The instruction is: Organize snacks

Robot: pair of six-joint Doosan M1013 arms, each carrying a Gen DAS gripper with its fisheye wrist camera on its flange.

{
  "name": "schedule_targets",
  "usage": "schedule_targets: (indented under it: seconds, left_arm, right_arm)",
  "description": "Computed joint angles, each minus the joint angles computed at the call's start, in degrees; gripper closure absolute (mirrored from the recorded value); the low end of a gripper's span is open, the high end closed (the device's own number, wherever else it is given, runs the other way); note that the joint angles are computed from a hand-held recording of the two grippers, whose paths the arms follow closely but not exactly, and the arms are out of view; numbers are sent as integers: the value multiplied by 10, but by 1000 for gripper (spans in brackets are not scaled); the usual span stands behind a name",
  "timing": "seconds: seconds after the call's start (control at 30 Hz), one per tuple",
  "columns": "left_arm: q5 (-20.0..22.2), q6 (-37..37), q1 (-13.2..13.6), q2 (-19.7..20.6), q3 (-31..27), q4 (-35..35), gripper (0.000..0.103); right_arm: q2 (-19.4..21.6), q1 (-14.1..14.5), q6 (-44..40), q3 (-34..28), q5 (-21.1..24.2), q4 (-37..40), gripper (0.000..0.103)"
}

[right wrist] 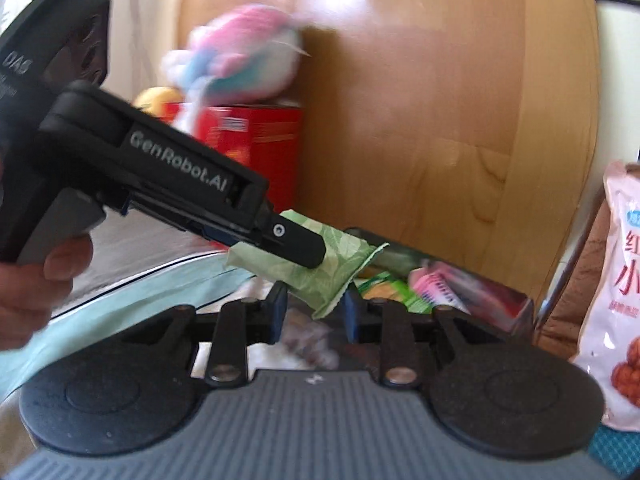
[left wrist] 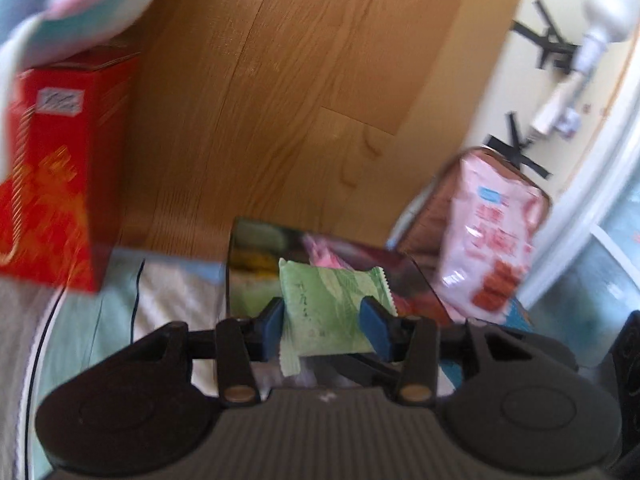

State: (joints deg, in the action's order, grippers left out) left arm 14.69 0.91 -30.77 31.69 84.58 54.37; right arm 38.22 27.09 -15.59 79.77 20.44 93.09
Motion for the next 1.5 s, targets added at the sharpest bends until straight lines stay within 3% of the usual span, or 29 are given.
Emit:
schedule_targets:
  seconds: [0.1,0.17,0.2,0.27,0.37,0.47,0.53,0.63,0.8,0.9,1.0,1.17,1.23,1.4,1.5]
  left_arm:
    - [62,34,1,32,-49,-20,50]
    - [81,49,3,43,-64,-32,50]
    - [77,25,2,42,-60,-12,50]
    - [56,-55,2,33,-38,57,50]
    - [62,-136,-3,20,-16,113,50]
    - [50,-212,-9,3,12,160,50]
    - [67,-224,-19,-5,24,164,50]
    - [87,-221,-40,-16,41,154,50]
    - [131,-234,-78,-28,69,139,50]
    - [185,-213,-105,-28,72,116,49]
    - [230,-209,-126,-29,79,108,47]
    - [303,-212,-154,-32,86,110,23]
    - [328,-210,-164,-33,89,113,22]
    - [371,-198,-181,-39,91,109,18]
    - [402,-204,-194,-42,92,120,2]
  right_arm:
    - [32,2,85,-49,-26,-65,67]
    - [45,3,140,-67,-43,-97,62]
    - [45,0,134,-65,-39,-76,61]
    - [40,-8,69,-49,-20,21,61]
    - [21,-11,-36,-9,-13,151,59]
    - [1,-16,-55,31,5,206,58]
    - [-18,-17,-118,68,10,287,56]
    - [-38,-14,-177,105,6,373,40]
    - [-80,-10,-294,184,24,556,30]
    - [-101,-7,-342,222,28,627,25]
    - [-116,-7,-325,248,31,635,23]
    - [-132,-9,-246,278,54,612,13]
    - [-138,-8,-219,286,61,590,7]
    - [-157,5,-266,308,67,647,1]
    - [-169,10,-306,322,69,694,0]
